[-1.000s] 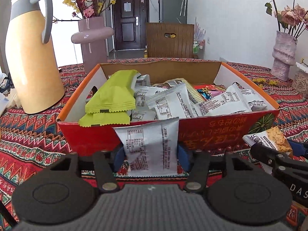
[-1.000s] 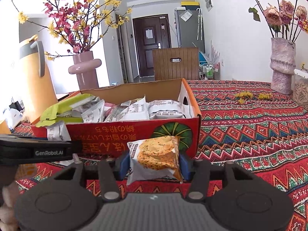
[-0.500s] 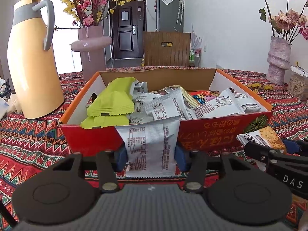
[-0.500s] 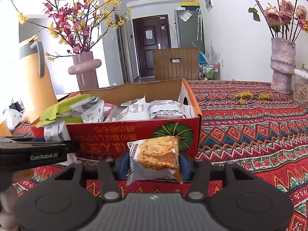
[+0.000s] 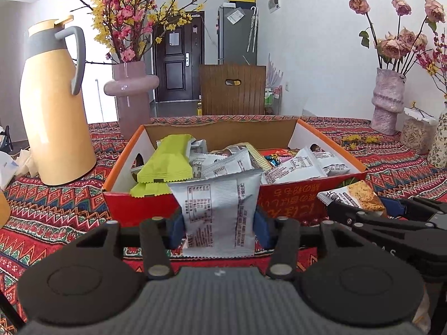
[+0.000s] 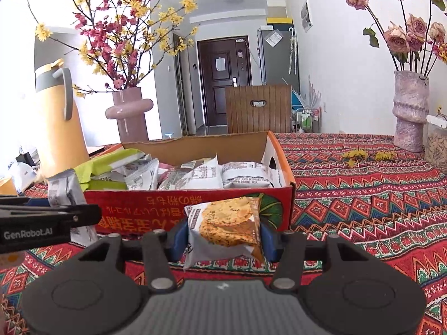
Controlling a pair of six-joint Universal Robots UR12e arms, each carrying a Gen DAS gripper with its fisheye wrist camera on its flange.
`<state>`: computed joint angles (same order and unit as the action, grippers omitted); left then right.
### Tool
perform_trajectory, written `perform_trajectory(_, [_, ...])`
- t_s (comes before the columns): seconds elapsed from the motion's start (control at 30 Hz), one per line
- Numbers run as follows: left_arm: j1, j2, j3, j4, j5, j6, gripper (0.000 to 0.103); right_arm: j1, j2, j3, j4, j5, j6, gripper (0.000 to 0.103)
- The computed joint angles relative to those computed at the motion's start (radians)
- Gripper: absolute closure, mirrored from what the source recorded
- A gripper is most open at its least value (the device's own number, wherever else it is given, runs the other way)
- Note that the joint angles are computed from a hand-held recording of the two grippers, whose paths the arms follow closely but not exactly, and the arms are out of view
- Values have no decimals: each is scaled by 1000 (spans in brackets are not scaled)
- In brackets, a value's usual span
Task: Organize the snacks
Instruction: 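Carry the white packet and cookie packet over the box with both tools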
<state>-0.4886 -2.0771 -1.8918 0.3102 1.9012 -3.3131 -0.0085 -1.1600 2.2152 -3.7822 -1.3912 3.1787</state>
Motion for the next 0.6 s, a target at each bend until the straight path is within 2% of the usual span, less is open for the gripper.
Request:
perform_trajectory(0.37, [-3, 19, 12, 87, 4, 58, 53, 1, -26, -7, -93, -4, 38, 51])
perform_trajectory(0.6, [1, 13, 51, 124, 24, 76, 52, 19, -30, -67, -102, -33, 11, 51])
